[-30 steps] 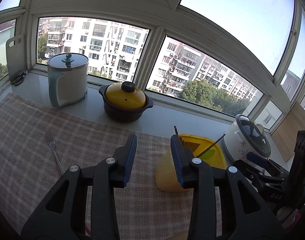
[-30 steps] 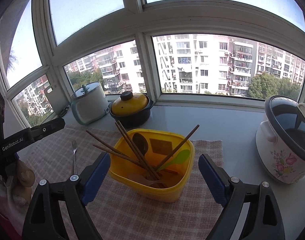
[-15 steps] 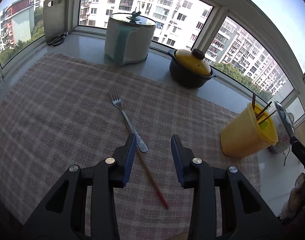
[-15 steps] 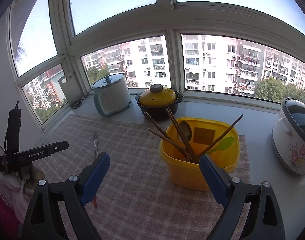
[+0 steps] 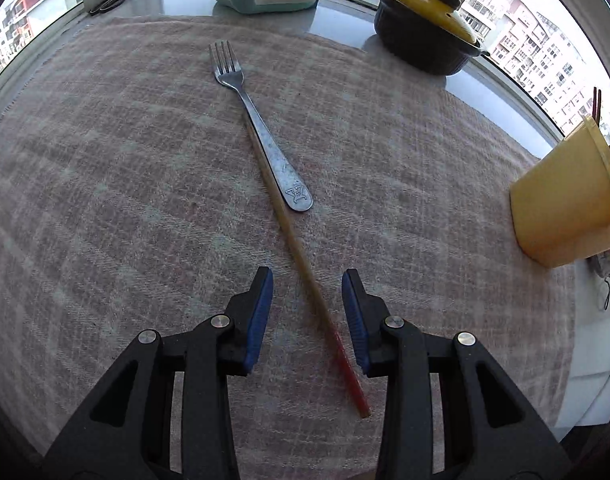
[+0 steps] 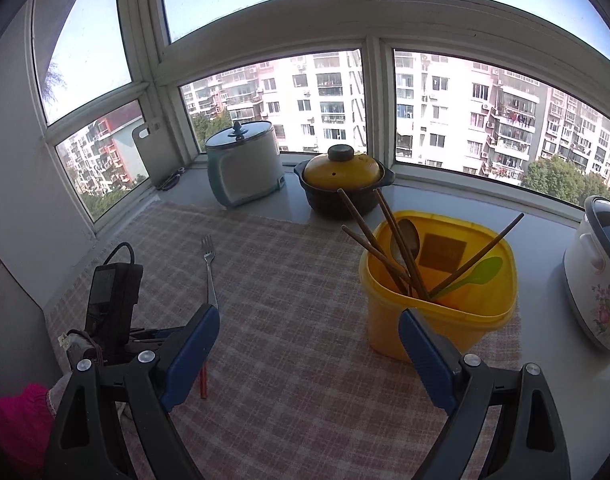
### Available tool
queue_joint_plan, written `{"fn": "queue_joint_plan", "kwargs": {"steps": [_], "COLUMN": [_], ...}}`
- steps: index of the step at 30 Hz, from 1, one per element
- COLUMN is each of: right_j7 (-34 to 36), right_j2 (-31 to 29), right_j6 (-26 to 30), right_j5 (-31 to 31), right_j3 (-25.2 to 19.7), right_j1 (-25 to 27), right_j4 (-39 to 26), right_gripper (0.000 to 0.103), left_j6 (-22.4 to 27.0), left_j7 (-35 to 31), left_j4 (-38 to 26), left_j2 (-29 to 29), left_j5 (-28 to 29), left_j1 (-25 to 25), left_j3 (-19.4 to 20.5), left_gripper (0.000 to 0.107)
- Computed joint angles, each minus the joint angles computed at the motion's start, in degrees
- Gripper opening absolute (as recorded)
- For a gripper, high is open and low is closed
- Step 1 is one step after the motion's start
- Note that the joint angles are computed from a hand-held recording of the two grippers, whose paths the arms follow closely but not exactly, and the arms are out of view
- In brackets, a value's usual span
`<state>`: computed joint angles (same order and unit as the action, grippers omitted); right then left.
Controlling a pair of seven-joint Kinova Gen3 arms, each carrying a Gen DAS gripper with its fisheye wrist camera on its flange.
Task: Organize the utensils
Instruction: 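Move the left tool to the last chopstick and close on it, then hold the chopstick in the left tool while the right tool grasps the metal fork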
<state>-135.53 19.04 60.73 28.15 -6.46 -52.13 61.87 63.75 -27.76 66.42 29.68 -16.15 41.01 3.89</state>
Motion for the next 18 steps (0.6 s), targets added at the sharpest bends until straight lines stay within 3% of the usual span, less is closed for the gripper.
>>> {"fn": "queue_joint_plan", "kwargs": {"steps": [3, 8, 13, 18], "right_j7": [0.5, 2.6, 5.4, 8.3], "right_j2": [0.1, 1.2, 3.1, 5.6], "right_j6": [-0.1, 0.1, 0.7, 1.3], "right_j5": [-0.8, -2.4, -3.6, -6.6], "right_j3": [-0.2, -0.5, -0.2, 0.1], "right_j1": [0.5, 0.7, 0.2, 0.5], "right_j4": [-0.1, -1.6, -4.3, -7.7], "right_gripper": [0.093, 0.093, 0.093, 0.093], "left_j6": [2.4, 1.2, -1.5, -5.2], "left_j7": [0.8, 2.2, 2.5, 2.4], "left_j4": [-1.5, 0.9, 4.8, 8.9], "left_j2": [1.5, 0.3, -1.9, -4.4], "left_j5": [-3.4, -4.6, -3.5, -2.3], "left_j1": [2.7, 1.9, -0.7, -3.0], "left_j3": [-2.0, -1.6, -1.0, -0.3], "left_gripper": [0.036, 0.033, 0.014, 0.008]}}
